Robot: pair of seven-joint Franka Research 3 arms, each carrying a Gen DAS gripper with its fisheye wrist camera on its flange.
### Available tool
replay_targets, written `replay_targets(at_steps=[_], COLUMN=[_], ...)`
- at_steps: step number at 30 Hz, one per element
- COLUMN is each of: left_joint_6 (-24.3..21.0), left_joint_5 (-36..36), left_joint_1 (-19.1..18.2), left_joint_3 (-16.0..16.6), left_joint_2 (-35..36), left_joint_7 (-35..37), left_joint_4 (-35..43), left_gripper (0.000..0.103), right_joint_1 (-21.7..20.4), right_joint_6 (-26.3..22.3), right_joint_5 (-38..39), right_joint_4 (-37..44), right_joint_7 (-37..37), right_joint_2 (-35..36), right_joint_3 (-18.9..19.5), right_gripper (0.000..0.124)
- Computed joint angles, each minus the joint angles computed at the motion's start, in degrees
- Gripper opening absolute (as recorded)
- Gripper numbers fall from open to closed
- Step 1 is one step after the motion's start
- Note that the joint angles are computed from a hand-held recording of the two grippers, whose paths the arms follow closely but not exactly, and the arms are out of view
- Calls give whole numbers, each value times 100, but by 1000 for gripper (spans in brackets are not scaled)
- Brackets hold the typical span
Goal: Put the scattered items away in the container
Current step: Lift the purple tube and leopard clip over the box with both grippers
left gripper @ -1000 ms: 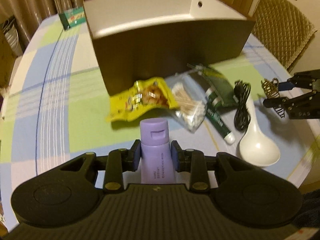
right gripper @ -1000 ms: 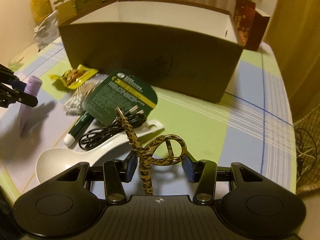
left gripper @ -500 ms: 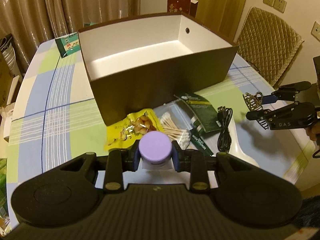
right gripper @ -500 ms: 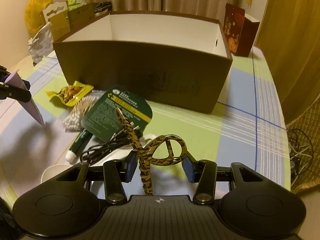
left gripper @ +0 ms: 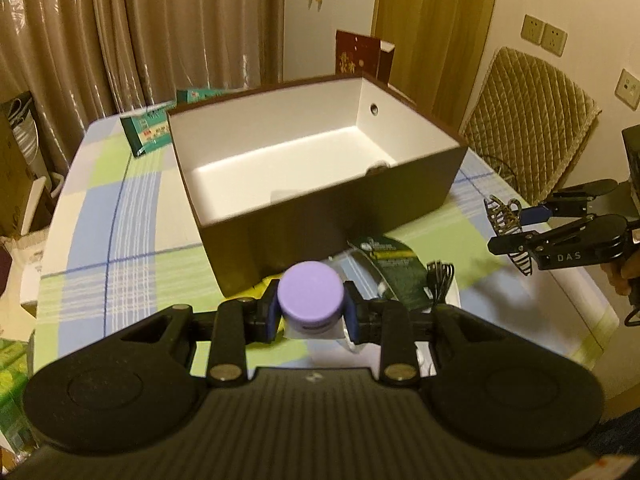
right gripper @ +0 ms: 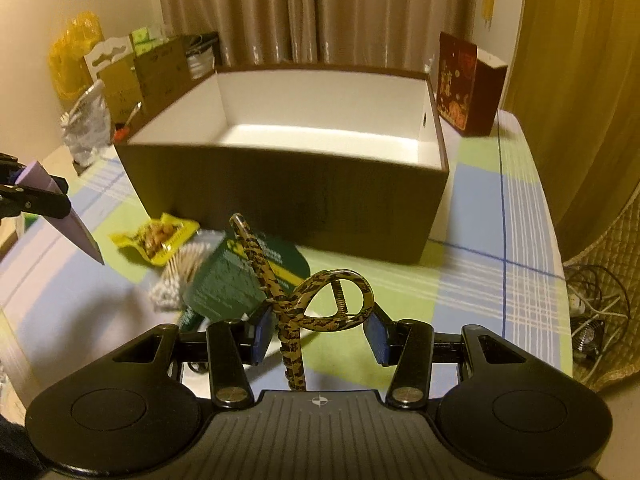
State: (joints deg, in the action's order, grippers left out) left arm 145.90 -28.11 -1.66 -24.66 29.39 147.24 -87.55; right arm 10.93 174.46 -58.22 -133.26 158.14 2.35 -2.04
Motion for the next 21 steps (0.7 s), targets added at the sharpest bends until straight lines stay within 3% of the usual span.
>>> replay_targets(at_steps=[10, 21], left_joint_6=[219, -59], left_joint_5=[-15, 477], left_joint_1=[-90, -552], left_joint_3=[-163, -177], left_joint_2=[354, 1224], left_joint_7=[67, -243], left_joint_4=[718, 2276], left_gripper=[26, 26], right_joint_1=[-85, 162], right_joint_6=[305, 620], right_joint_5=[481, 1792], right_joint_4=[341, 904], right_joint_7=[-788, -2349], right_joint_2=[24, 395], right_joint_3=[-42, -399], right_gripper=[46, 46])
